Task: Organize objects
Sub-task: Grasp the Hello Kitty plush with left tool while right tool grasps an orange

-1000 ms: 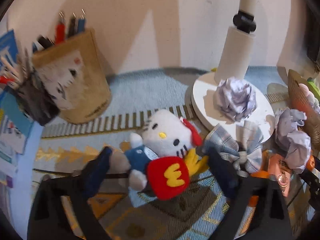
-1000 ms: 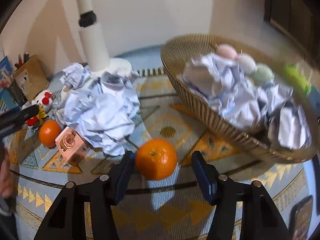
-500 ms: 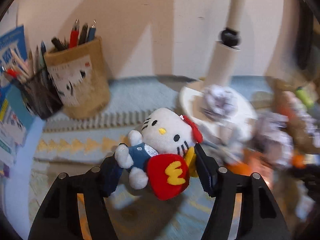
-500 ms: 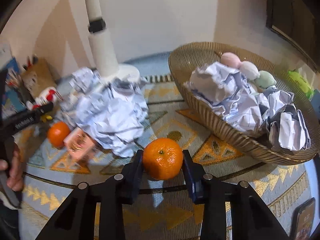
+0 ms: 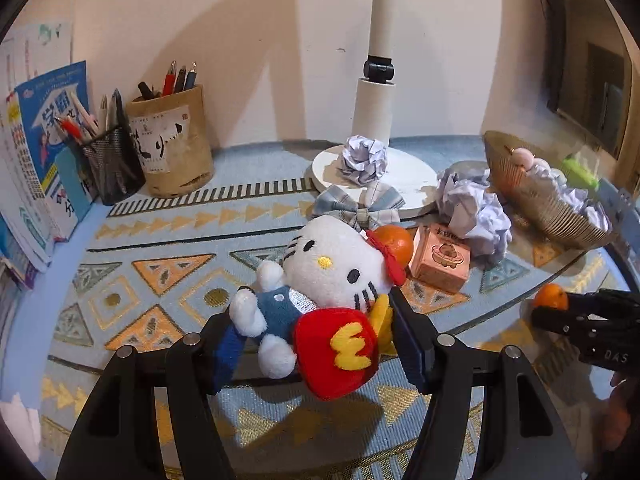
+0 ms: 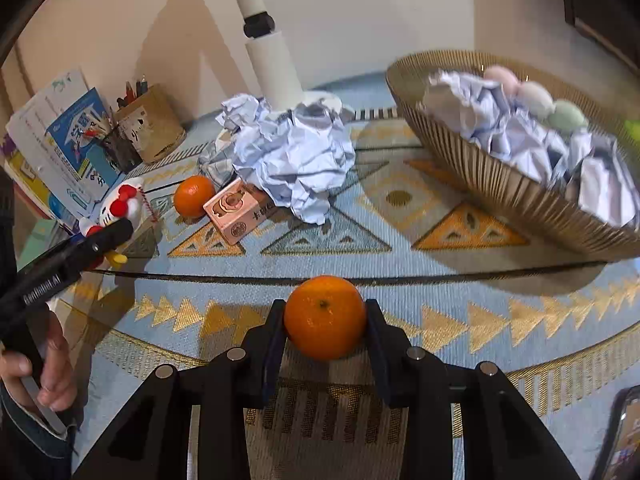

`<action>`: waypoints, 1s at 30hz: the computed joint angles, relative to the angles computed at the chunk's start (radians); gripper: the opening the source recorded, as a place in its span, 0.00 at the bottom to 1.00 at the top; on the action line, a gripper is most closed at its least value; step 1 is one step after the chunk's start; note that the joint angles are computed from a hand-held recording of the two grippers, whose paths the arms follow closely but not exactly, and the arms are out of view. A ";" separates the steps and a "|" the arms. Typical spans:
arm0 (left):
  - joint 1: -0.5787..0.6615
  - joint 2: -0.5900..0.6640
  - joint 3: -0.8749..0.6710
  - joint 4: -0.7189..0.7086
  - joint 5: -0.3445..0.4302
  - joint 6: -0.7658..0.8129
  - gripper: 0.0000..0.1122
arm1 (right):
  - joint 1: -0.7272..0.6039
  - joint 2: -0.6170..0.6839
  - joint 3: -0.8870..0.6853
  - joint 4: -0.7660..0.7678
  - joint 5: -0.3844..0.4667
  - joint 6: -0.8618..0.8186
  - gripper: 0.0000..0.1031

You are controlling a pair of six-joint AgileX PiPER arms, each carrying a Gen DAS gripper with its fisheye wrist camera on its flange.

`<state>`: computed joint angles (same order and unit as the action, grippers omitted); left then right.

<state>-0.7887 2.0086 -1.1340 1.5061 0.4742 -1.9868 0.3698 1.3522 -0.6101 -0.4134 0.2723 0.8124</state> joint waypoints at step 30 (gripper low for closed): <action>-0.018 -0.013 0.011 -0.036 0.015 0.030 0.58 | 0.099 0.036 -0.020 -0.396 0.082 0.385 0.40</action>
